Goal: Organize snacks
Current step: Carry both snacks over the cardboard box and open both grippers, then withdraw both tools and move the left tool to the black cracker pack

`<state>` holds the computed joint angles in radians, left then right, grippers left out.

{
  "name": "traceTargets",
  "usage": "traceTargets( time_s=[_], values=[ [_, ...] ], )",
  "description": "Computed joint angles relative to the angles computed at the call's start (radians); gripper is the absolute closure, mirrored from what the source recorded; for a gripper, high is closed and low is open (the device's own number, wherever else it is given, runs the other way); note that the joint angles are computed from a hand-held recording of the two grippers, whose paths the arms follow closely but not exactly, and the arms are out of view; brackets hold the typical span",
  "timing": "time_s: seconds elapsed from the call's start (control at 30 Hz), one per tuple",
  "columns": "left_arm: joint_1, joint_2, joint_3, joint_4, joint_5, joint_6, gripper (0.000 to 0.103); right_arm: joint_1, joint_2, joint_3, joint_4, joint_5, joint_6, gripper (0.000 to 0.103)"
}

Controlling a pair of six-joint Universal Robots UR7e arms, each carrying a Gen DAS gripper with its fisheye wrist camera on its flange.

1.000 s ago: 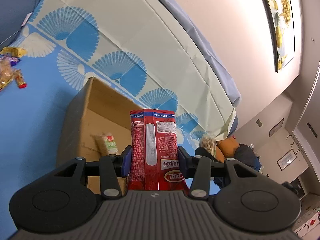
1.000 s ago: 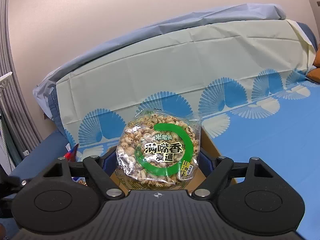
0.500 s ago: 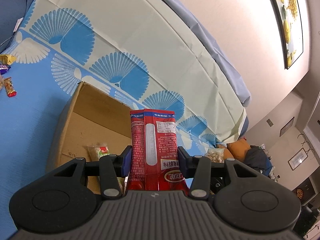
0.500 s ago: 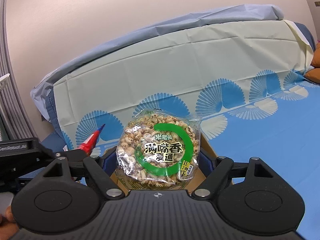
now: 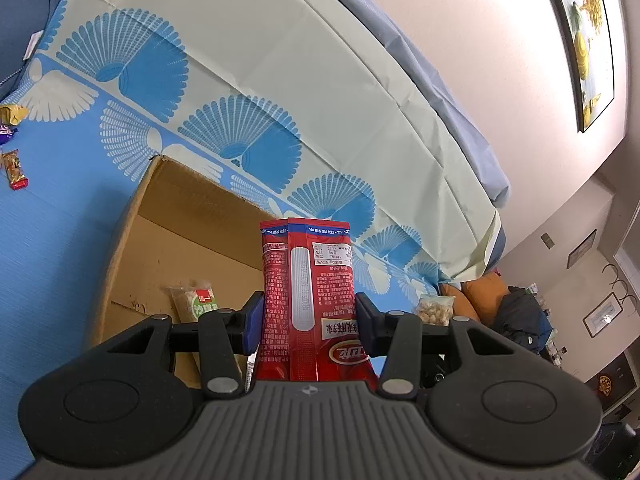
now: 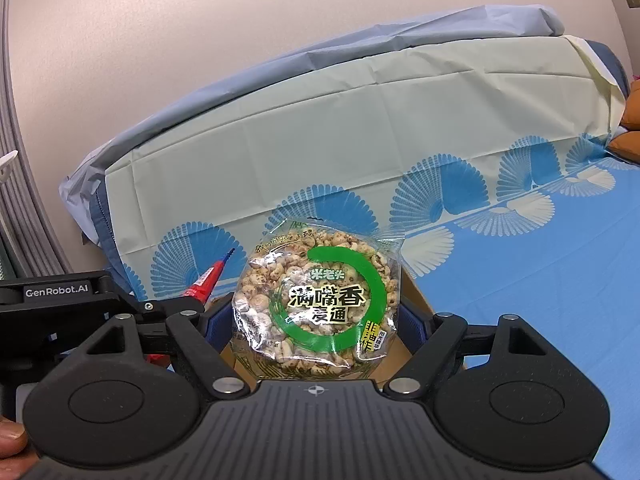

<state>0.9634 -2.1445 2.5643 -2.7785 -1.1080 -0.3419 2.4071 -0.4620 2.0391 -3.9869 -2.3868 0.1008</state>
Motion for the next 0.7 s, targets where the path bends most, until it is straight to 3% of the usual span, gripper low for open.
traceTargets(
  time_s=[0.27,0.4,0.7],
  values=[
    [-0.015,0.003,-0.005,0.009,0.017,-0.010,0.051,-0.005,-0.002,0.004,-0.001,0.007,0.003,0.021],
    [-0.023,0.004,-0.018,0.051,0.047,-0.046,0.041,-0.017,-0.017,0.015,0.046,0.025,0.037,0.016],
    [-0.072,-0.084,0.002,0.086,0.137,-0.051,0.045,-0.019,-0.013,0.012,0.059,0.008,0.037,0.012]
  ],
)
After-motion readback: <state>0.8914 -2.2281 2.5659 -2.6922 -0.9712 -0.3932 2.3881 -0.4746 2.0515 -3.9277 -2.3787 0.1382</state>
